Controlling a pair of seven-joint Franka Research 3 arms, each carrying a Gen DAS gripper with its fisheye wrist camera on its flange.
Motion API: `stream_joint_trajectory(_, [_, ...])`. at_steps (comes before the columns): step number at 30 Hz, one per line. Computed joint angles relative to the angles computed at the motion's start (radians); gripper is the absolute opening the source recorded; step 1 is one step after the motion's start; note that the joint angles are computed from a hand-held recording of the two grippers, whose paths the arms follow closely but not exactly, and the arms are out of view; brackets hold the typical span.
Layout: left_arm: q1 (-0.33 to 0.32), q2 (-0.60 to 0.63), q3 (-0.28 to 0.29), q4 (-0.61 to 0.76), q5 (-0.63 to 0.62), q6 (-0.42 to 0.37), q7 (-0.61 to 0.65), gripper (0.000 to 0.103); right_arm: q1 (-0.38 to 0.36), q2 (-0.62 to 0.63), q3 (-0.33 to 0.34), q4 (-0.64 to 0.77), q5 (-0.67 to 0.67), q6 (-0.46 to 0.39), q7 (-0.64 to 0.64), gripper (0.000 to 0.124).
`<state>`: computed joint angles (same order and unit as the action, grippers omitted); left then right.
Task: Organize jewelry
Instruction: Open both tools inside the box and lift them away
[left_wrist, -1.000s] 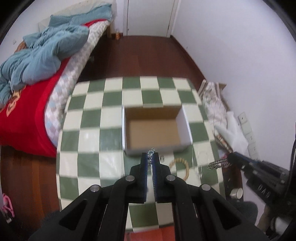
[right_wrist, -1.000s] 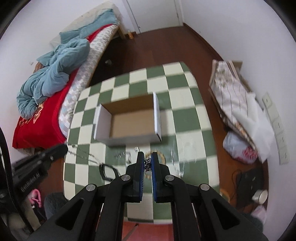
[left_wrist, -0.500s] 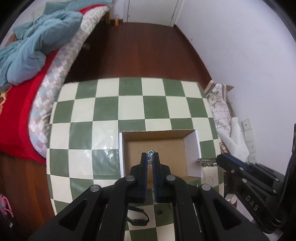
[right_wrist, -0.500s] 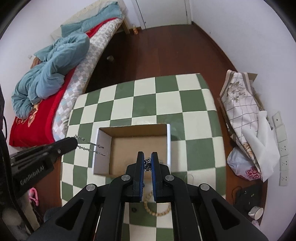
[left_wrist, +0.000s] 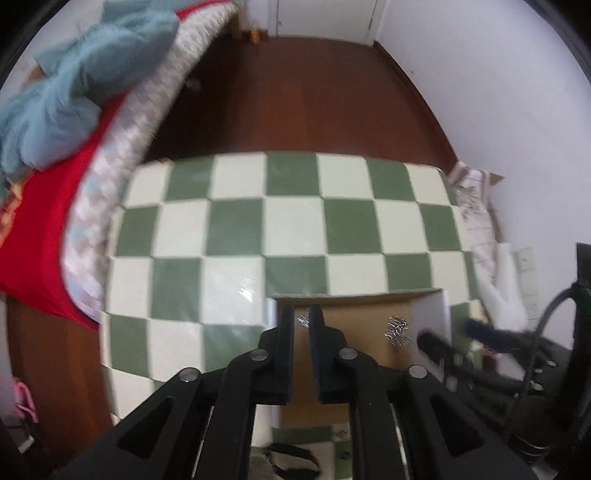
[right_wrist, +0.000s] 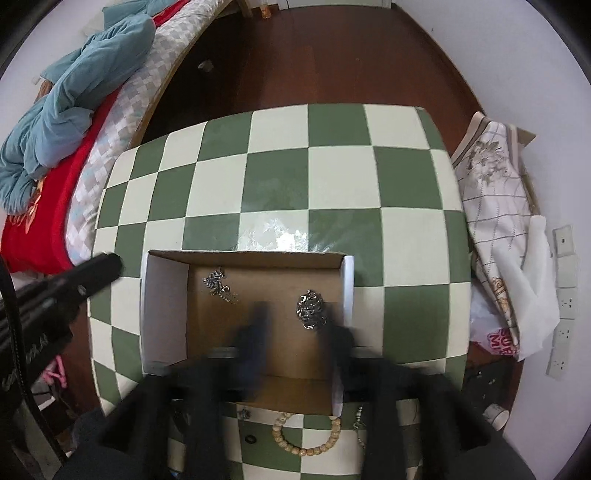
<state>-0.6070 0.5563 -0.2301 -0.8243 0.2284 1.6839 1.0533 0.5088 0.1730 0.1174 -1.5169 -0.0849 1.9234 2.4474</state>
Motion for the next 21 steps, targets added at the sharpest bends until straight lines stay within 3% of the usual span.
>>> stream_joint_trajectory(1, [-0.009, -0.02, 0.011, -0.029, 0.029, 0.014, -0.004, 0.036, 0.003, -0.005, 0.0, -0.004, -0.006, -0.003, 0.007, 0.09])
stream_joint_trajectory(2, [-0.011, -0.038, 0.017, -0.057, 0.052, 0.03, -0.006, 0.075, 0.007, -0.008, 0.002, -0.002, -0.02, -0.013, 0.011, 0.092])
stream_joint_trajectory(4, [-0.013, -0.097, 0.028, -0.152, 0.112, 0.079, -0.03, 0.103, 0.019, -0.004, 0.006, 0.015, -0.048, -0.063, 0.018, 0.092])
stream_joint_trajectory(7, [0.004, -0.175, 0.014, -0.282, 0.162, 0.128, -0.054, 0.103, 0.038, -0.023, 0.015, -0.005, -0.077, -0.096, 0.045, 0.101])
stream_joint_trajectory(12, [0.038, -0.308, -0.022, -0.509, 0.217, 0.219, -0.116, 0.103, 0.06, -0.067, 0.035, -0.081, -0.135, -0.102, 0.128, 0.102])
stream_joint_trajectory(21, [0.093, -0.45, -0.075, -0.711, 0.195, 0.291, -0.212, 0.103, 0.073, -0.145, 0.076, -0.175, -0.188, -0.077, 0.226, 0.102])
